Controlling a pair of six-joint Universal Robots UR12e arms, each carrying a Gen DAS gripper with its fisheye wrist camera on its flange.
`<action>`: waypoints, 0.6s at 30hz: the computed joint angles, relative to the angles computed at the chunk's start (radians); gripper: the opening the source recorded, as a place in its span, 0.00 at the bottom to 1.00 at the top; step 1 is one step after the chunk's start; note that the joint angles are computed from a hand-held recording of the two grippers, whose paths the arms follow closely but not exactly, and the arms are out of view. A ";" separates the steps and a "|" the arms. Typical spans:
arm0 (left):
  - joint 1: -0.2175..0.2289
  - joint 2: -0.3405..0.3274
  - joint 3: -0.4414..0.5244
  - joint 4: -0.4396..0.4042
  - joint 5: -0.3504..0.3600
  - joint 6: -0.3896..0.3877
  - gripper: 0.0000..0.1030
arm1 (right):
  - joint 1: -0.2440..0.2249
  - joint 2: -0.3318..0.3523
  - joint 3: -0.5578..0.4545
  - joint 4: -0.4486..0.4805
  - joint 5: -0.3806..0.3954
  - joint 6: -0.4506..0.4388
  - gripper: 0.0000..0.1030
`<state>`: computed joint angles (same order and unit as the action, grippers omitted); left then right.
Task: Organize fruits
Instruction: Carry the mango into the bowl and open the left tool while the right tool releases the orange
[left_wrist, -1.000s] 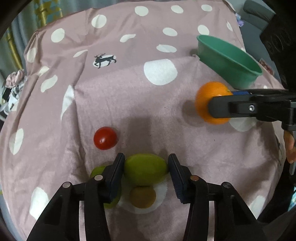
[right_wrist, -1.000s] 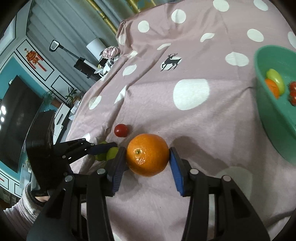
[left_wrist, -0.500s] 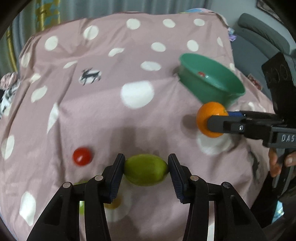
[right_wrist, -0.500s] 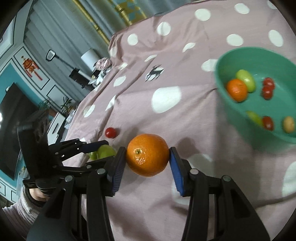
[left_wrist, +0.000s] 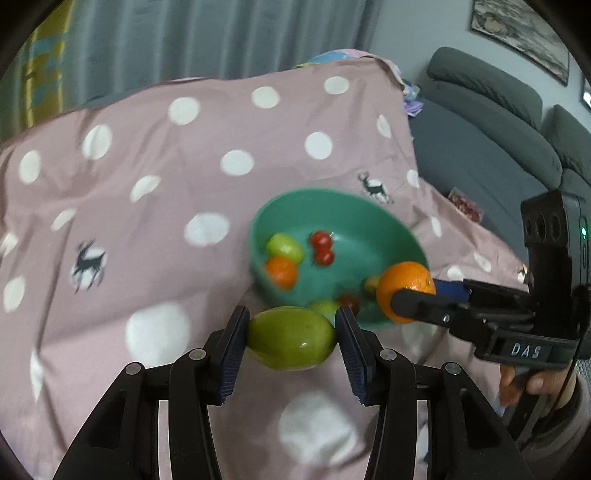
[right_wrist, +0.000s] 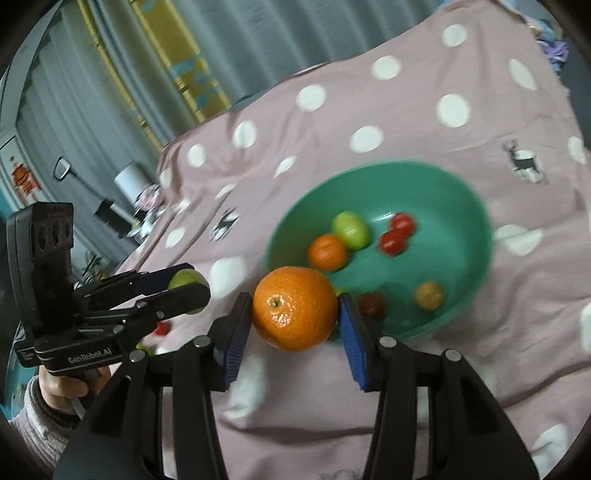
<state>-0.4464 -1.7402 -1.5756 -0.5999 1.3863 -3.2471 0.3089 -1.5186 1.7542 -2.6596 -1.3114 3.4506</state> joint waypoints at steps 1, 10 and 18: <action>-0.003 -0.011 0.014 -0.003 -0.001 0.004 0.47 | -0.007 -0.002 0.001 -0.003 -0.019 0.003 0.46; -0.056 -0.104 0.120 -0.066 0.080 0.049 0.47 | -0.028 0.009 -0.016 0.036 -0.111 -0.015 0.47; -0.085 -0.100 0.122 -0.051 0.183 0.071 0.78 | -0.031 -0.006 -0.001 0.003 -0.122 -0.001 0.51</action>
